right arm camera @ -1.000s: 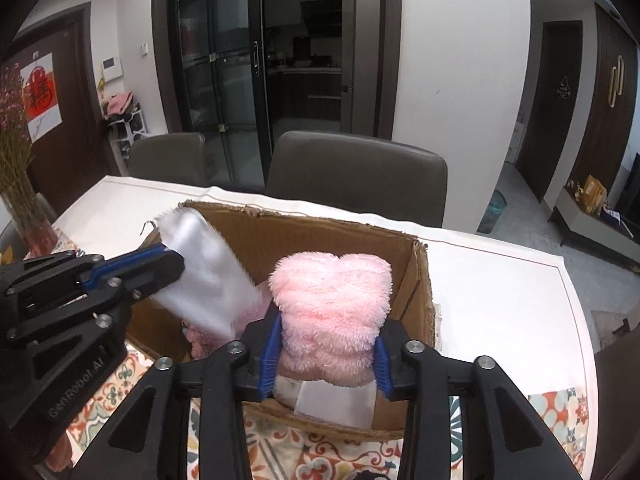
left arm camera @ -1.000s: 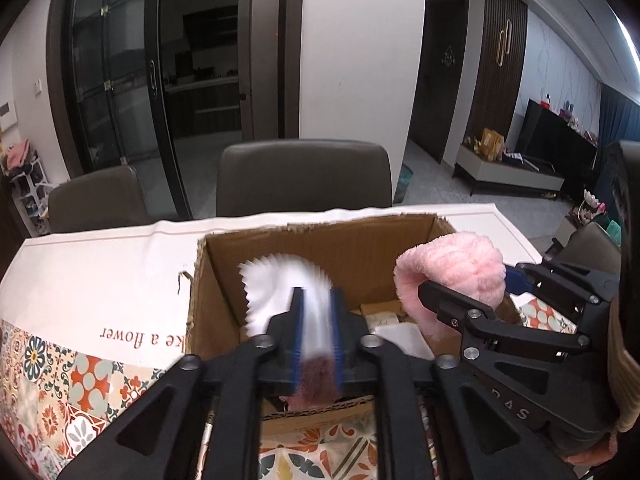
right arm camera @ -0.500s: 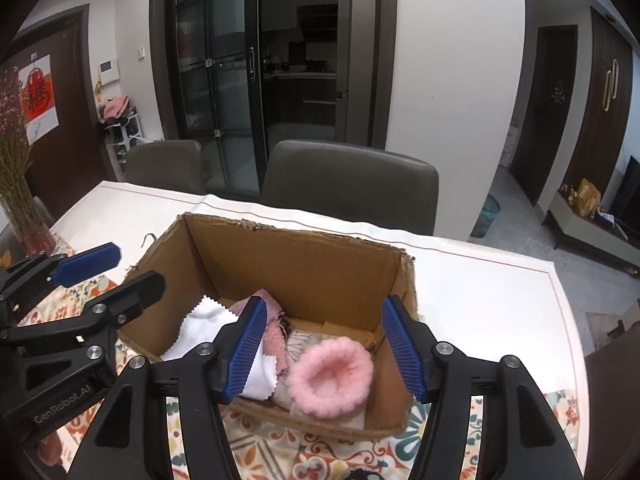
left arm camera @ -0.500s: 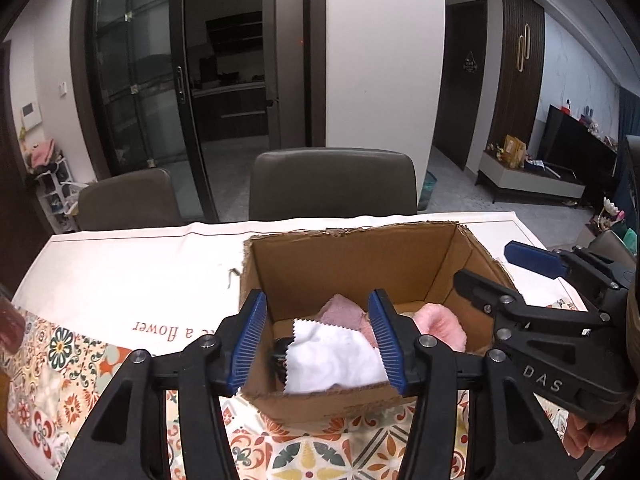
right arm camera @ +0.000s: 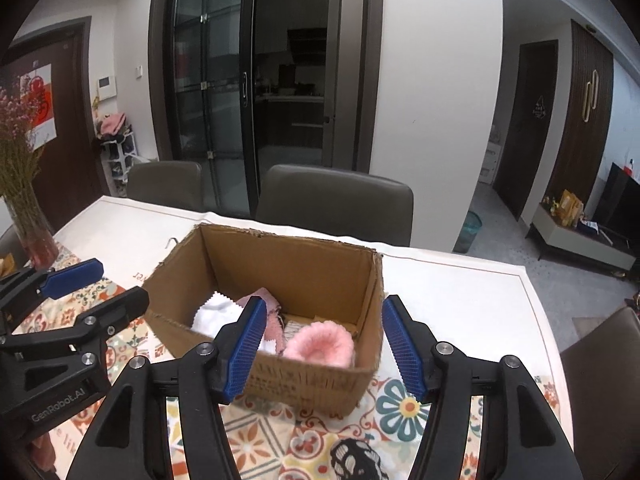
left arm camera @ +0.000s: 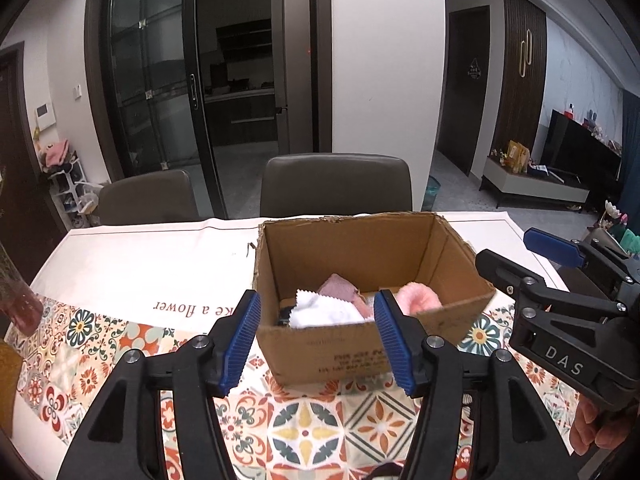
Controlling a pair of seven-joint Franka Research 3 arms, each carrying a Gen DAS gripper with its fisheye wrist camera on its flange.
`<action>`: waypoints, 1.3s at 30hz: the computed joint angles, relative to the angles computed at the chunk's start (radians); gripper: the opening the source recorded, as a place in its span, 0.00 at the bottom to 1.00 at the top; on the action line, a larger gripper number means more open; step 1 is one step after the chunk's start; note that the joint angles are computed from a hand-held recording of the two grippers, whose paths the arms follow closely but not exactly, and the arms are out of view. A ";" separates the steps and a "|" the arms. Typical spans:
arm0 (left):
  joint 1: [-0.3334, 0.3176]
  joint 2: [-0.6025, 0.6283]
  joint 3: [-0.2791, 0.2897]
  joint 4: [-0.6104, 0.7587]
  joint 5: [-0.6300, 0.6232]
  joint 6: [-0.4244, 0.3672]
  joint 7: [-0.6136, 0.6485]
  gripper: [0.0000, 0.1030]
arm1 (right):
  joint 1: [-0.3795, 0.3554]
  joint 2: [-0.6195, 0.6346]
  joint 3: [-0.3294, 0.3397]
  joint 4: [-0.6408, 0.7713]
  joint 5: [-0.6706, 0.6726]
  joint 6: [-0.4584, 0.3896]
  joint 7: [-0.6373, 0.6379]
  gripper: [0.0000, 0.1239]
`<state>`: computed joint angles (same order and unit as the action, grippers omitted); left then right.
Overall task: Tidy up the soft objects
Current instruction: 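Move both open tools back toward the brown hair tie and patterned pouch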
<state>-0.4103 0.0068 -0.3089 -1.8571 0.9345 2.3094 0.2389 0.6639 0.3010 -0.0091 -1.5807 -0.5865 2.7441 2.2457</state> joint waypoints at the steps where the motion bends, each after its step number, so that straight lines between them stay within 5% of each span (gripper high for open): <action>1: -0.003 -0.008 -0.003 -0.008 0.003 -0.003 -0.007 0.57 | 0.001 -0.013 -0.002 -0.016 -0.005 0.009 0.008 0.49; 9: -0.025 -0.056 -0.037 -0.052 0.013 -0.045 -0.044 0.58 | -0.008 -0.125 0.011 -0.152 -0.158 0.048 0.171 0.49; 26: -0.071 -0.126 -0.114 -0.139 0.012 -0.129 -0.164 0.61 | -0.164 -0.318 0.154 -0.404 -0.410 0.119 0.477 0.49; 39: -0.124 -0.094 -0.133 -0.159 0.018 -0.180 -0.303 0.61 | -0.270 -0.392 0.224 -0.537 -0.500 0.212 0.587 0.49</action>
